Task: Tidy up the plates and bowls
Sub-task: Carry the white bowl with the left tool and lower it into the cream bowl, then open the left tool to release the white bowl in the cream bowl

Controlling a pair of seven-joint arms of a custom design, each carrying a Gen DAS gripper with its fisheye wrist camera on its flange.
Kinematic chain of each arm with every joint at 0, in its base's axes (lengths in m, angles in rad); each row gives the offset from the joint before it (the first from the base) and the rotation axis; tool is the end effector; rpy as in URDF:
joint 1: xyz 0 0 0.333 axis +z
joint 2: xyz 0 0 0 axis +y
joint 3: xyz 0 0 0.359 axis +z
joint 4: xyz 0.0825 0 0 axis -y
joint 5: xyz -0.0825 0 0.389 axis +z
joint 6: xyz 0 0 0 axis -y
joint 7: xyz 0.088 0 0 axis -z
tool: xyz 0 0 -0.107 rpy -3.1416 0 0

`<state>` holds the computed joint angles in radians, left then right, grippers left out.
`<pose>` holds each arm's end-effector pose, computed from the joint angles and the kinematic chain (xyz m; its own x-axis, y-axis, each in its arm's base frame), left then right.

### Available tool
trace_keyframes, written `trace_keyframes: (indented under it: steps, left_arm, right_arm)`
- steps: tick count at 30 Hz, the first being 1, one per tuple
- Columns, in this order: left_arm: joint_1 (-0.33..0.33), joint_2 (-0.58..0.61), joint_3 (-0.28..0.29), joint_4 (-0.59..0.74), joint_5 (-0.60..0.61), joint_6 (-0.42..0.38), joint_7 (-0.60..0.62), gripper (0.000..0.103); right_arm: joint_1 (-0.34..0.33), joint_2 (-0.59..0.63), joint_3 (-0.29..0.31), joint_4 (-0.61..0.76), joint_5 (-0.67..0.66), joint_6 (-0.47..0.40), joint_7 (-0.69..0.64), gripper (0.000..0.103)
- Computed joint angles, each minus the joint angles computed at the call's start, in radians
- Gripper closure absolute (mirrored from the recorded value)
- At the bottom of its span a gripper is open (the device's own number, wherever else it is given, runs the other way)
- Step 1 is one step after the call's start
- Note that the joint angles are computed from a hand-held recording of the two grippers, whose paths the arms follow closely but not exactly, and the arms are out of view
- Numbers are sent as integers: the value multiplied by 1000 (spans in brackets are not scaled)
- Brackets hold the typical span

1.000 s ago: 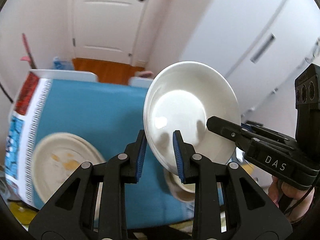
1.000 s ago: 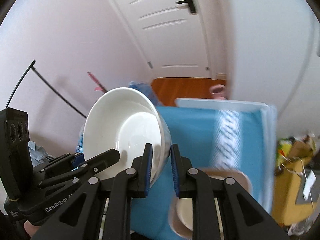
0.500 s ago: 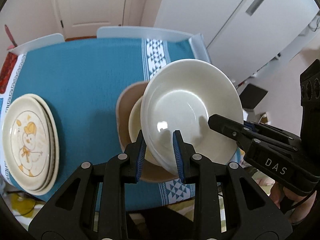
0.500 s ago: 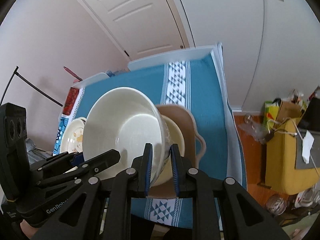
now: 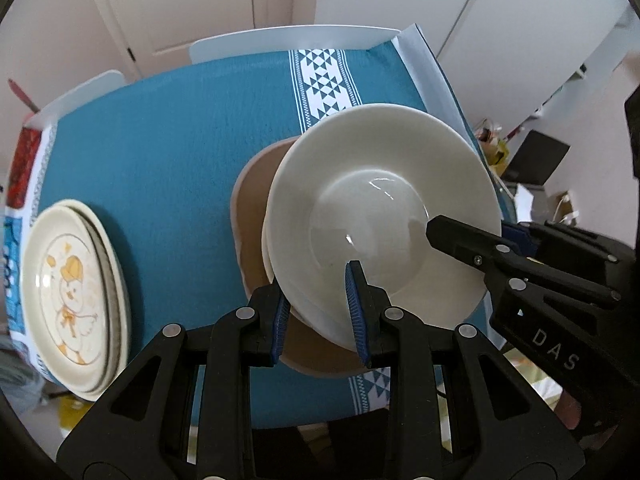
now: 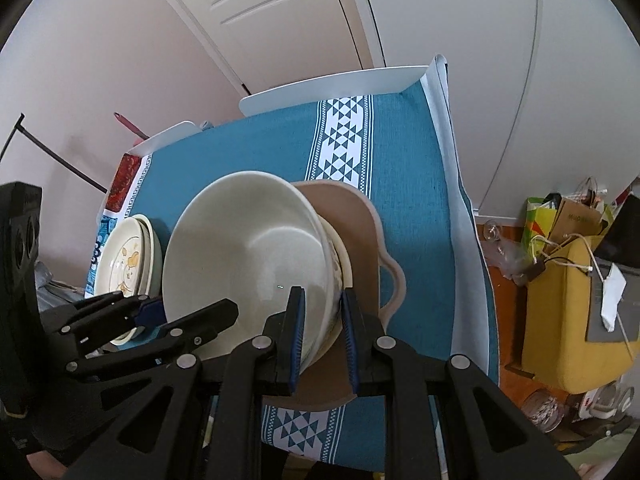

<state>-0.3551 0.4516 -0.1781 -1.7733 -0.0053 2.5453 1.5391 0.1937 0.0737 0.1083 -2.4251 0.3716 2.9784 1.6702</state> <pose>0.6166 -0.3453 0.3792 -0.4619 -0.8822 0.0916 -0.8534 0.4139 -0.3168 0.5151 0.1336 0.3659 -0.0907 -0.9598 -0.2656 -0.8984 0.1939 -0.3941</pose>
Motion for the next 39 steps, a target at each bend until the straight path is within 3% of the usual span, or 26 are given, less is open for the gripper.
trace_keyframes:
  steps: [3,14,22,29,30,32,33,34,35,36,37,38,39]
  left_arm:
    - [-24,0,21,1,49,-1,-23,79]
    - [-61,-4,56,-2,183,6,-105,79]
    - [-28,-16,29,-18,140,13,-101,79]
    - [8,-85,23,-68,104,68,-74,76]
    - [16,-96,20,-76,93,78,-66,75]
    - [44,-121,2,-94,49,99,-29,55]
    - [56,-135,-3,-107,33,115,-9,26]
    - [58,-153,2,-128,33,152,-3,12]
    - [59,-163,6,-139,37,177,1,1]
    - [64,-177,6,-157,36,213,17,0]
    - [76,-185,-1,-161,28,214,53,0]
    - [80,-186,-3,-155,26,198,77,0]
    - [83,-186,-2,-149,28,179,95,0]
  right_arm:
    - [10,1,-17,2,-81,-7,56,86]
    - [-2,-2,-1,1,-27,-16,10,86]
    - [3,-13,-5,-4,1,-15,-21,86]
    - [24,-71,-27,-25,12,17,-8,86]
    - [29,-79,-33,-27,7,18,-2,86]
    - [39,-103,-48,-33,-16,17,15,86]
    - [43,-119,-55,-36,-30,12,25,85]
    - [45,-128,-61,-37,-55,8,46,81]
    - [46,-142,-65,-41,-88,7,73,60]
    - [46,-157,-68,-48,-117,12,97,29]
    - [55,-171,-77,-59,-122,28,98,14]
    - [65,-182,-86,-69,-128,41,98,2]
    - [60,-195,-87,-76,-163,35,120,2]
